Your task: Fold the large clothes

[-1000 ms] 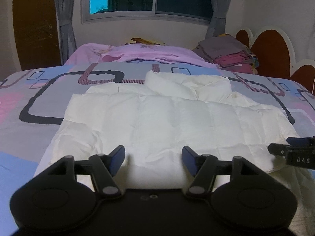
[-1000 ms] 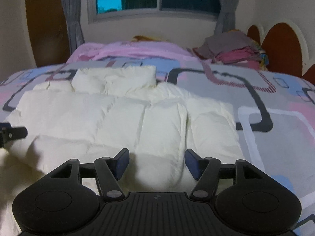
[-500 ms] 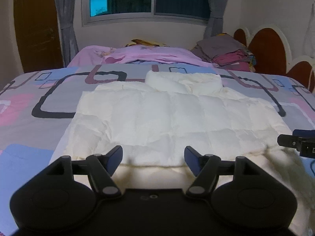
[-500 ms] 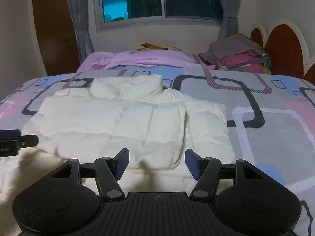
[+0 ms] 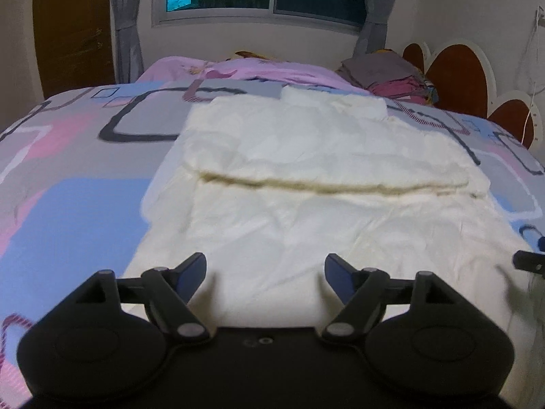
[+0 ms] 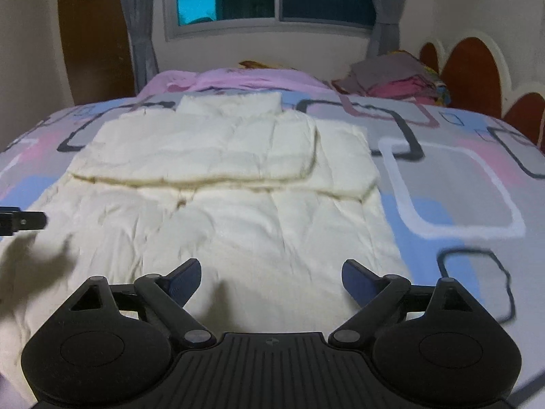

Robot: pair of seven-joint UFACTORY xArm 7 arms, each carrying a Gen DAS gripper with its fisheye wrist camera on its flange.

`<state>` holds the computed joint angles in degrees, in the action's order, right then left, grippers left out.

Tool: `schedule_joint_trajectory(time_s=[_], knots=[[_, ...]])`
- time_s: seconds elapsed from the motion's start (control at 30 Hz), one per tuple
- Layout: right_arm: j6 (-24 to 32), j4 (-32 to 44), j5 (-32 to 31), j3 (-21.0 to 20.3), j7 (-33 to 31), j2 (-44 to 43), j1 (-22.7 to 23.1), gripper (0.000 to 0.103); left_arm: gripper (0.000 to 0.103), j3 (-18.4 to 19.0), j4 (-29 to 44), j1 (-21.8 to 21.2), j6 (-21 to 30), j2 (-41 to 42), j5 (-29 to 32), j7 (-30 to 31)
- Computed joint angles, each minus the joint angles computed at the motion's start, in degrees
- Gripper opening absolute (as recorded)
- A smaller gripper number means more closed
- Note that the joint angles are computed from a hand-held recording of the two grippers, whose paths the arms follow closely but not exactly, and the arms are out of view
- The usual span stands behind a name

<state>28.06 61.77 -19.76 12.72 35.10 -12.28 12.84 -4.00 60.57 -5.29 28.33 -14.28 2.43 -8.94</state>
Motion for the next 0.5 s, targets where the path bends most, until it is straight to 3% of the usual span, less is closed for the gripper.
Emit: schedule_joint_trajectory(time_s=[0.5], knots=[[8.61,-10.60,-0.77,3.38,5.46,-13.77,-2.59,0.089,0.080,1.96,-10.37,2.07,3.96,-11.72,-2.54,1.06]])
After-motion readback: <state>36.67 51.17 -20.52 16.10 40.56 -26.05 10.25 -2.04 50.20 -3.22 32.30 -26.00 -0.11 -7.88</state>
